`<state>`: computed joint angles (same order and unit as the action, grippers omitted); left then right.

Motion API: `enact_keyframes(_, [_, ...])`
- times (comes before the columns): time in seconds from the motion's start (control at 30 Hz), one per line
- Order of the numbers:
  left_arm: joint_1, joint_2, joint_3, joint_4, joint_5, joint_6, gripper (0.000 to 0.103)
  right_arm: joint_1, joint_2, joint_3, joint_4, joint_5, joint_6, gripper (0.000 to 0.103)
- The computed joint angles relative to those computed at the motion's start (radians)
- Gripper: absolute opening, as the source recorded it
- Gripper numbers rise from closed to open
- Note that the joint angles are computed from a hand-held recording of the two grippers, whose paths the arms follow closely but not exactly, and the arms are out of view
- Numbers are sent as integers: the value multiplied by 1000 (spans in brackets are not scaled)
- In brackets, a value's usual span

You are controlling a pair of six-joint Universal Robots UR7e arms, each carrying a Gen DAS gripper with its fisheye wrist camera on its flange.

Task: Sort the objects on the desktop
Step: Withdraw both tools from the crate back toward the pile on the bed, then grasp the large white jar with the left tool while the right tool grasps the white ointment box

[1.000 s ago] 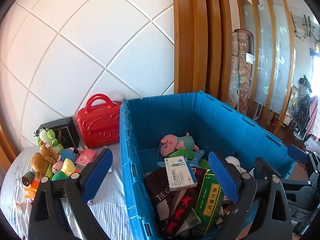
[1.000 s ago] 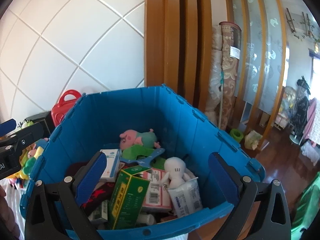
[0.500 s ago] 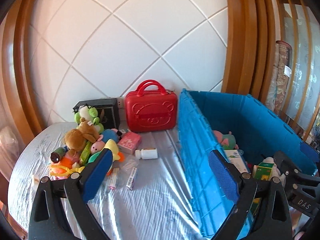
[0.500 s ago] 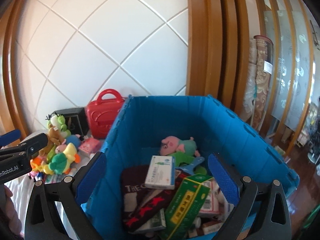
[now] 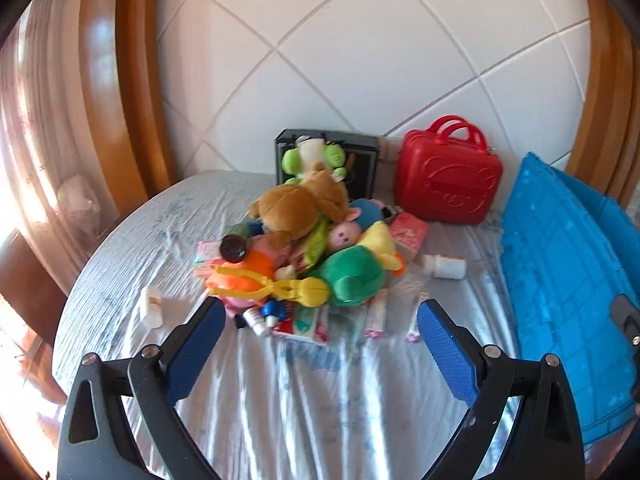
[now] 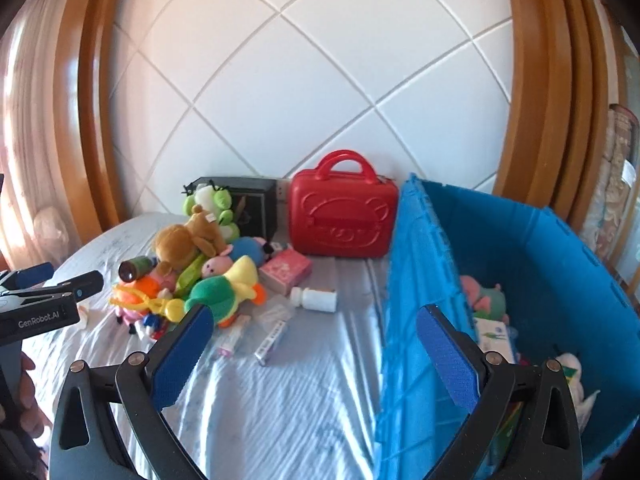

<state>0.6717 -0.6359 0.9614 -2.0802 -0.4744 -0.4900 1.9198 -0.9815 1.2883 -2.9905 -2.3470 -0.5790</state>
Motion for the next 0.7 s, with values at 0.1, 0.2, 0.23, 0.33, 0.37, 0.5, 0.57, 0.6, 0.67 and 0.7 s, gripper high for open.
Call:
enact_keyframes(0.1, [45, -59, 57, 79, 28, -73, 98, 1, 53, -38, 57, 2, 33, 103])
enact_keyframes(0.2, [87, -114, 117, 87, 35, -89, 98, -4, 115, -91, 130, 7, 80, 103])
enact_keyframes(0.23, [98, -131, 138, 82, 33, -89, 98, -9, 135, -110, 153, 12, 96, 103])
enact_keyframes(0.33, [141, -169, 183, 64, 29, -77, 98, -19, 205, -174, 222, 19, 155, 103])
enact_keyframes(0.37, [156, -179, 193, 60, 23, -69, 98, -22, 228, -194, 242, 20, 173, 103])
enact_keyframes(0.5, [219, -203, 214, 51, 9, -43, 98, -37, 317, -268, 319, 20, 239, 103])
enact_keyframes(0.57, [255, -205, 213, 50, 8, -26, 98, -47, 360, -302, 343, 10, 271, 103])
enact_keyframes(0.6, [273, -202, 208, 47, 9, -11, 98, -53, 376, -315, 353, 8, 288, 103])
enact_keyframes(0.67, [309, -192, 188, 46, 9, 14, 98, -67, 409, -343, 366, -5, 323, 103])
enact_keyframes(0.7, [328, -183, 171, 50, 4, 23, 98, -76, 424, -356, 374, -14, 344, 103])
